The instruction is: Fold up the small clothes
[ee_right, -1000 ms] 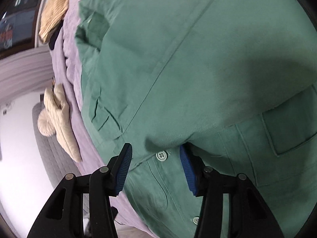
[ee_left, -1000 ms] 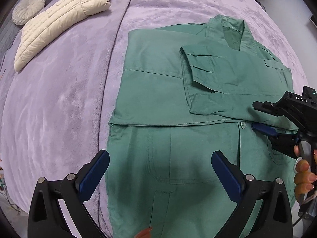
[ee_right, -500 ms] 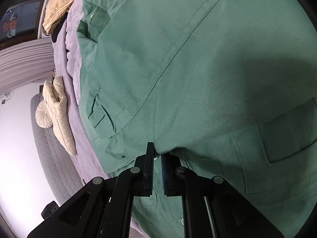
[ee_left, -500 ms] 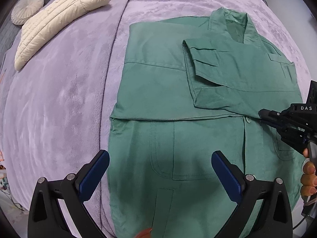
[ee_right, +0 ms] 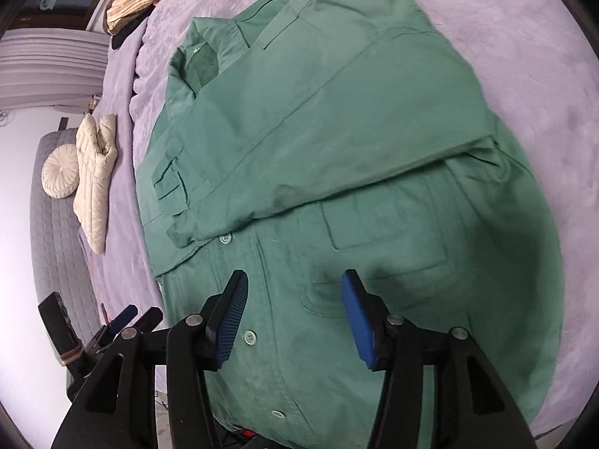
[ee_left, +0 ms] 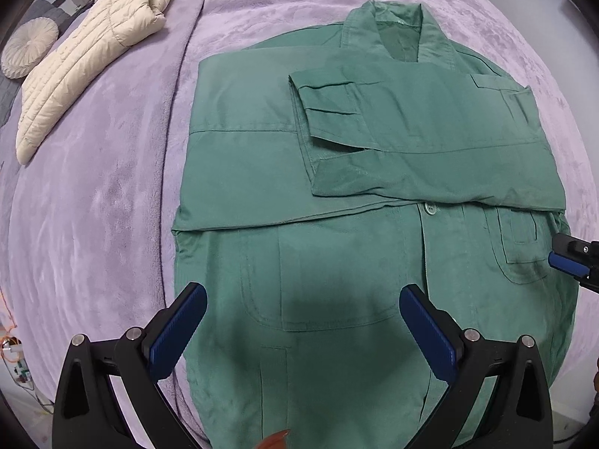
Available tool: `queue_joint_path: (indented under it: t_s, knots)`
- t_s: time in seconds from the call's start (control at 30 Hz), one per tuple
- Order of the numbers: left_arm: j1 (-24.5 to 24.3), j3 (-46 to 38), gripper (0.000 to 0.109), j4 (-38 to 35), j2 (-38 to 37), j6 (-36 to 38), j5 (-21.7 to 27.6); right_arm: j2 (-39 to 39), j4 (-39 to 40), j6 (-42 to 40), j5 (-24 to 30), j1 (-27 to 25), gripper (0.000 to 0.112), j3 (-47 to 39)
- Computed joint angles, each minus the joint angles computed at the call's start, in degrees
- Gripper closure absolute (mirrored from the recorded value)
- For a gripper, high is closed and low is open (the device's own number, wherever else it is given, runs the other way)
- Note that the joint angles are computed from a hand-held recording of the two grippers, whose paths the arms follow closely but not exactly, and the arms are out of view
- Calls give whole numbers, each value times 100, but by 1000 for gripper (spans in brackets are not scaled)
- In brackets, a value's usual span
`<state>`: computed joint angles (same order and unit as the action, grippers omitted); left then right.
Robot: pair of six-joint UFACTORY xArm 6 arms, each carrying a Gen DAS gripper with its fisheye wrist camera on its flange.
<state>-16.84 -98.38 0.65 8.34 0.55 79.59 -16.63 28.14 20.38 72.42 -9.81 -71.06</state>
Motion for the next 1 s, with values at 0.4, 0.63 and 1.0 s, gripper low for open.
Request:
queue_joint_path:
  t_s: [0.4, 0.63, 1.0]
  knots:
    - [-521, -316, 6, 156, 279, -479, 135, 2518, -696, -1069, -427, -1101, 56, -2811]
    - [-609, -841, 6, 129, 755, -793, 294, 3999, 174, -1074, -120, -1320, 74, -4221]
    - [-603, -1542, 6, 203, 1310, -772, 479, 3772, 403, -813, -782, -1468, 107, -3511]
